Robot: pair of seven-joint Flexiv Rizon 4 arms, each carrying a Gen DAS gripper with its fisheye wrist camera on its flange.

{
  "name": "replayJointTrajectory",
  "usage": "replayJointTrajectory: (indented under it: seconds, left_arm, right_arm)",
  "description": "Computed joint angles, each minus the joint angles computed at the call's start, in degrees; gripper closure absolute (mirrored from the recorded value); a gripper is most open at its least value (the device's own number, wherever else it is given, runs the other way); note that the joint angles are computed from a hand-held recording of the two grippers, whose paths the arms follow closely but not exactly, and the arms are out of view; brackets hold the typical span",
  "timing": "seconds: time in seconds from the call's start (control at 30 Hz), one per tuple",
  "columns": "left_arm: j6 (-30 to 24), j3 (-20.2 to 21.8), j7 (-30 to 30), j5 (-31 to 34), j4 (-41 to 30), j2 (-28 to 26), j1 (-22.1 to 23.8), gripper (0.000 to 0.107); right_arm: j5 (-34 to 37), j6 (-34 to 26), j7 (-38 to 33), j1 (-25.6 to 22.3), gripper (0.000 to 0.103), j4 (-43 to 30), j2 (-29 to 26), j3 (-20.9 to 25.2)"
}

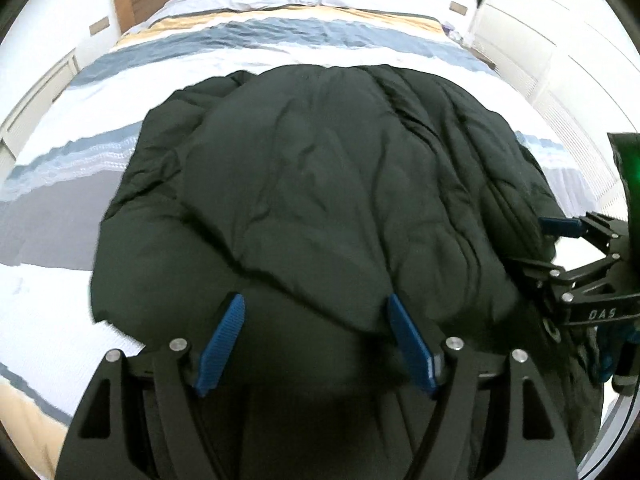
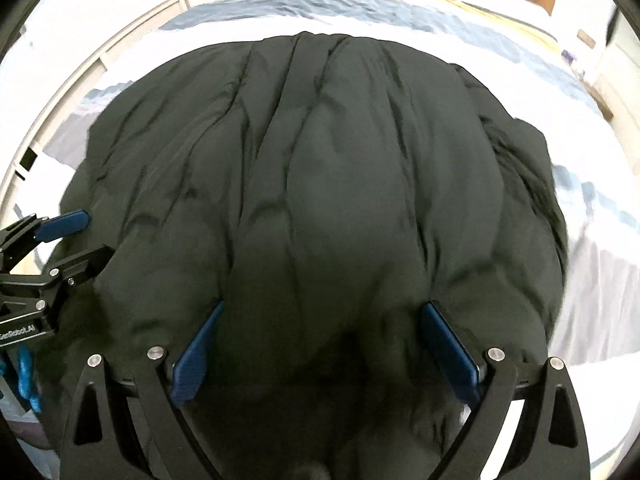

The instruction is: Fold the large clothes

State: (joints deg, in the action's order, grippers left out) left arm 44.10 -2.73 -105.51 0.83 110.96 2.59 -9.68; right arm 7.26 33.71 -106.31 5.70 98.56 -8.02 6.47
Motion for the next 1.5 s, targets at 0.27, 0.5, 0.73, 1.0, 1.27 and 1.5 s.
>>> replayJointTrajectory:
  seconds: [0.27, 0.5, 0.73, 1.0, 1.27, 1.5]
  left_arm:
    - [-5.8, -1.6, 0.2, 0.4, 1.2, 6.7, -2.0, 0.034]
    - [-9.3, -2.7, -0.1, 0.1, 2.2, 11.4, -3.0, 0.034]
    - [-12.4, -3.0, -0.4, 0.4, 2.8, 15.1, -2.7, 0.034]
    - [-17.4, -3.3, -0.1, 1.5, 3.1, 19.1, -1.8, 0.034]
    - [-20.8, -3.2, 0.4, 2.0, 3.7, 22.2, -0.8, 0.034]
    - [-23.2, -2.5, 0.3, 1.4, 6.5, 25.0, -0.1, 0.034]
  right_arm:
    - [0.6, -4.7, -0.9, -1.7, 0.008, 4.6, 9.1, -1.1]
    - [0.5, -8.3, -0.1, -2.7, 0.008, 6.9, 15.0, -3.1]
    - [-0.3, -10.6, 0.6, -3.7, 0.008, 8.0, 18.6, -4.6]
    - [-1.3, -13.8, 1.7, -5.2, 0.008, 8.6, 21.9, -6.0]
    - [-2.4, -16.1, 3.3, -6.4, 0.008, 8.5, 23.6, -6.8]
    - [-4.5, -18.4, 3.9, -8.2, 0.008, 9.6, 24.8, -7.7]
